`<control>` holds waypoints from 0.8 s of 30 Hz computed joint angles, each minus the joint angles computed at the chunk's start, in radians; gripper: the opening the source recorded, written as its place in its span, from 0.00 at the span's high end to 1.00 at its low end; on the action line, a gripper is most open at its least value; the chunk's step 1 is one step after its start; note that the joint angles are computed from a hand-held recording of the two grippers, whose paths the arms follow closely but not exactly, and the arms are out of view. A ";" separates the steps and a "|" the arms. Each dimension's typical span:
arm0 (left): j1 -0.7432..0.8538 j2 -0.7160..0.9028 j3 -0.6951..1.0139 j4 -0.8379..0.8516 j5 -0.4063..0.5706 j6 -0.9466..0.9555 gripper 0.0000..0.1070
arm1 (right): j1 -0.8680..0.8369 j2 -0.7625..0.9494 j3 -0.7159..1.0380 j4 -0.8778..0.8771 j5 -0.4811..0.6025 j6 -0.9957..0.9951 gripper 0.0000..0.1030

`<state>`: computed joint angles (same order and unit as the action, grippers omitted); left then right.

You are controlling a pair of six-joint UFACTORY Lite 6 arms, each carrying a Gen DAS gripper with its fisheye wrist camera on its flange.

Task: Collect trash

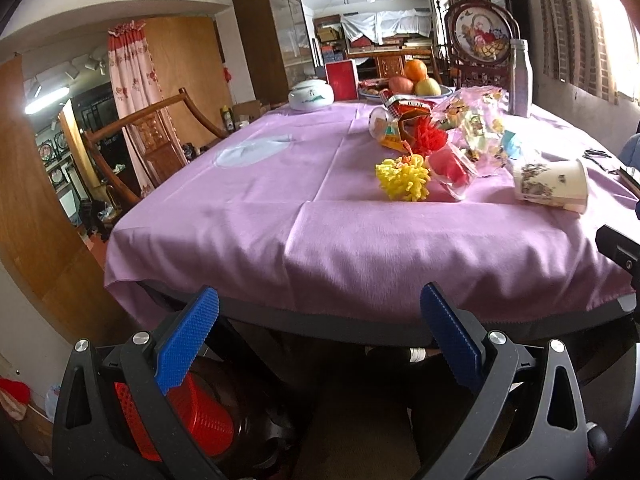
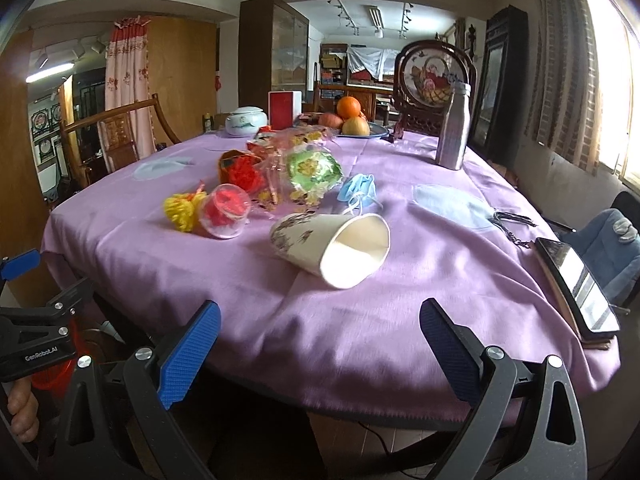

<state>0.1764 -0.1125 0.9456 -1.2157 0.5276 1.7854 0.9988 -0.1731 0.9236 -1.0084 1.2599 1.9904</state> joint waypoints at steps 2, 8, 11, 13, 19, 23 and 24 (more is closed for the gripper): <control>-0.039 0.044 0.035 -0.001 -0.033 -0.009 0.10 | -0.057 -0.010 -0.022 -0.011 -0.054 -0.008 0.05; -0.114 0.209 0.227 0.109 -0.012 -0.175 0.10 | -0.209 -0.040 -0.091 -0.041 -0.214 -0.018 0.05; -0.161 0.311 0.369 0.233 0.029 -0.342 0.10 | -0.253 -0.050 -0.118 -0.061 -0.274 -0.011 0.05; -0.189 0.380 0.476 0.302 0.085 -0.442 0.10 | -0.276 -0.053 -0.136 -0.085 -0.310 0.004 0.05; -0.288 0.516 0.683 0.379 0.124 -0.548 0.10 | -0.327 -0.048 -0.159 -0.121 -0.362 0.025 0.05; -0.327 0.620 0.804 0.457 0.120 -0.630 0.10 | -0.329 -0.048 -0.172 -0.148 -0.365 0.051 0.05; -0.332 0.633 0.815 0.471 0.104 -0.642 0.10 | -0.325 -0.039 -0.168 -0.147 -0.357 0.045 0.04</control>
